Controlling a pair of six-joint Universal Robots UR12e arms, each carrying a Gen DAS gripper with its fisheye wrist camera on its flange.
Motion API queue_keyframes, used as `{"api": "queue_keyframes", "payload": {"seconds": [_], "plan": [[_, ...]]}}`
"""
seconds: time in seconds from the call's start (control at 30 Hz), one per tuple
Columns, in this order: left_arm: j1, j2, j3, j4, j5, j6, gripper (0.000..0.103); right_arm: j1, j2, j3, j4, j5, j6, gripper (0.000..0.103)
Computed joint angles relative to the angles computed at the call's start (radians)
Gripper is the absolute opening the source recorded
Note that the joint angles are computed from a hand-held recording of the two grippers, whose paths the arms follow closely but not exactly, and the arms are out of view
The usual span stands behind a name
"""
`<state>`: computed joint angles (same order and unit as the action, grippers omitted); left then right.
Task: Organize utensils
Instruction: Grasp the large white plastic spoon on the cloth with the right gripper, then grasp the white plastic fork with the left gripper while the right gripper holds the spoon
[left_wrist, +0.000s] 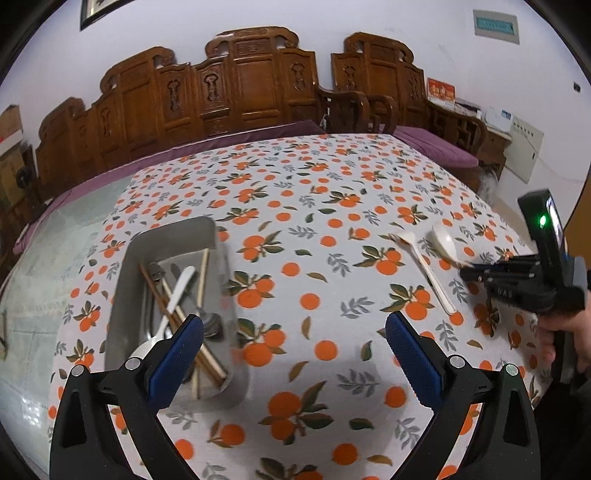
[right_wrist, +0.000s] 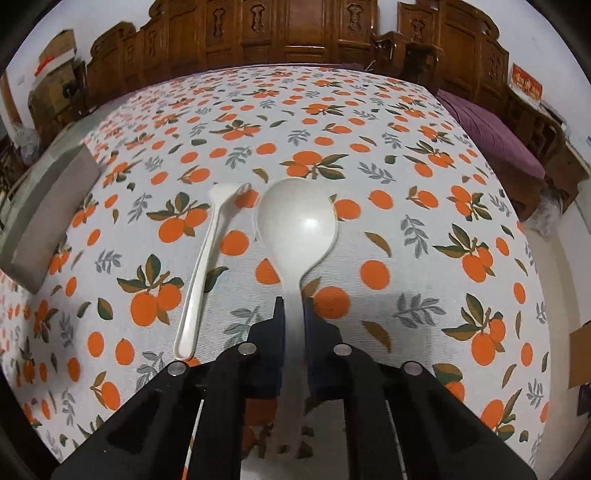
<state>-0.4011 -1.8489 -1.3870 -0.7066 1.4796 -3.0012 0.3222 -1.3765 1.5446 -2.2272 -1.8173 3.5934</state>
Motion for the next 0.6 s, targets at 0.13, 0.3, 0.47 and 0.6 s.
{"api": "queue_keyframes", "payload": {"seconds": [0.13, 0.3, 0.47, 0.6], "plan": [[-0.023, -0.018, 0.02, -0.02, -0.013, -0.02, 0.095, -0.012, -0.013, 0.012, -0.029, -0.01, -0.001, 0.011], [-0.057, -0.057, 0.067, -0.067, -0.009, 0.007, 0.095, -0.032, -0.029, 0.029, -0.062, -0.002, 0.014, 0.011], [-0.085, -0.11, 0.13, -0.124, -0.007, 0.02, 0.095, -0.05, -0.041, 0.044, -0.081, 0.011, 0.031, 0.011], [-0.104, -0.151, 0.178, -0.171, -0.006, 0.02, 0.095, -0.059, -0.047, 0.053, -0.098, 0.028, 0.043, 0.011]]}}
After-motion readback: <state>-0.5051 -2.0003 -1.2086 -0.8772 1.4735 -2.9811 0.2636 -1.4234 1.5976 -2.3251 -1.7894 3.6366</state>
